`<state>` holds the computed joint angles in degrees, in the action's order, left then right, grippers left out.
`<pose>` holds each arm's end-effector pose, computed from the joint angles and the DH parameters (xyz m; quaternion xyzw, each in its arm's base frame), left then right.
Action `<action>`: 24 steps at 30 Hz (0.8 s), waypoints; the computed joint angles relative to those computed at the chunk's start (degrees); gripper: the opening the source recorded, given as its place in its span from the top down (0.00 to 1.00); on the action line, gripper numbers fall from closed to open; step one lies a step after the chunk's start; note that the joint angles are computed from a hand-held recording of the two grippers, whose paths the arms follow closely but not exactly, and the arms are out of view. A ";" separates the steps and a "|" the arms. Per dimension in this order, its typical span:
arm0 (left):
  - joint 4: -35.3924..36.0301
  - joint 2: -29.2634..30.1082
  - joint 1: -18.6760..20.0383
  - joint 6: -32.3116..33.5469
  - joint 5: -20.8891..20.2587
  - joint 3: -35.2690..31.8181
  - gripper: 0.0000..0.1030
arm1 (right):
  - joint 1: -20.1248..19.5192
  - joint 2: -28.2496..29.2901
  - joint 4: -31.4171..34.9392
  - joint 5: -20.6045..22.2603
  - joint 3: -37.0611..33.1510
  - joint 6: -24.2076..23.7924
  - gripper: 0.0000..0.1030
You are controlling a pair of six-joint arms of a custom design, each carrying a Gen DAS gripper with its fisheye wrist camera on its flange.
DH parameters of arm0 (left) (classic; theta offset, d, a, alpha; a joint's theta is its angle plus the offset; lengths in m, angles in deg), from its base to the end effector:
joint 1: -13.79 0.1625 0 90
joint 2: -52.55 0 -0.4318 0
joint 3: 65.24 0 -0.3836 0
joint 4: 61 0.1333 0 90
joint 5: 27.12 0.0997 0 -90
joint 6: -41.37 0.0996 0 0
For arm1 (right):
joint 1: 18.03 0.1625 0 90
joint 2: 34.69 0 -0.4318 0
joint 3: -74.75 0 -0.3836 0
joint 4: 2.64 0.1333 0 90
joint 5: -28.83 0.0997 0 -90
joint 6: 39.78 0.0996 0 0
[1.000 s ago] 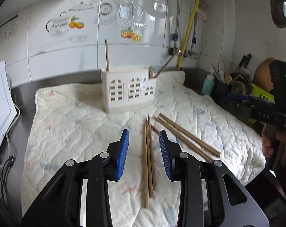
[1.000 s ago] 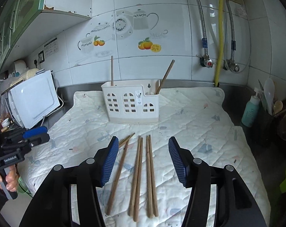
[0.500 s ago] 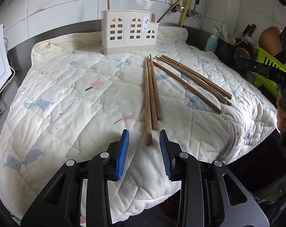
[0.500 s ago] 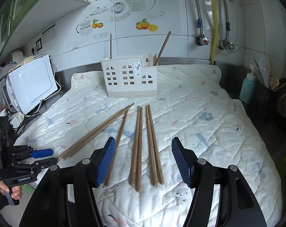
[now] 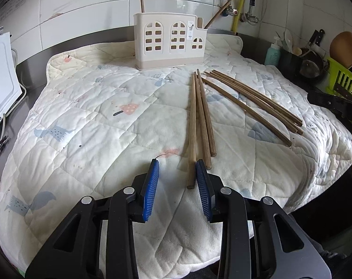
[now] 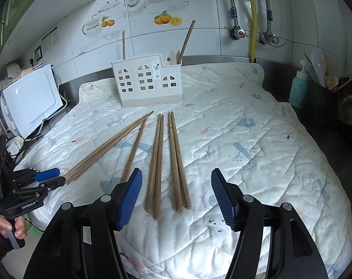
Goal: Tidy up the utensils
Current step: 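Close the left tool on a chopstick while the right tool grasps another chopstick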
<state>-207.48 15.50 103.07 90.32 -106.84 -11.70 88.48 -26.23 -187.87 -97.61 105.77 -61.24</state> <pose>0.1404 -0.8536 0.3028 0.3653 0.8623 -0.2764 0.2160 0.3114 -0.7896 -0.1076 0.1349 -0.8415 0.4318 0.2953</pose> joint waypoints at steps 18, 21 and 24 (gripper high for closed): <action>-4.00 1.84 -0.20 1.88 -1.32 -0.41 0.86 | -1.40 0.60 2.06 1.55 0.04 2.48 0.69; -5.58 1.52 -0.36 3.07 -1.13 0.71 0.86 | -1.60 0.65 1.86 1.62 0.15 2.95 0.73; -6.11 1.52 -0.45 3.54 -0.85 1.07 0.86 | -1.85 0.51 2.37 1.65 0.23 3.57 0.76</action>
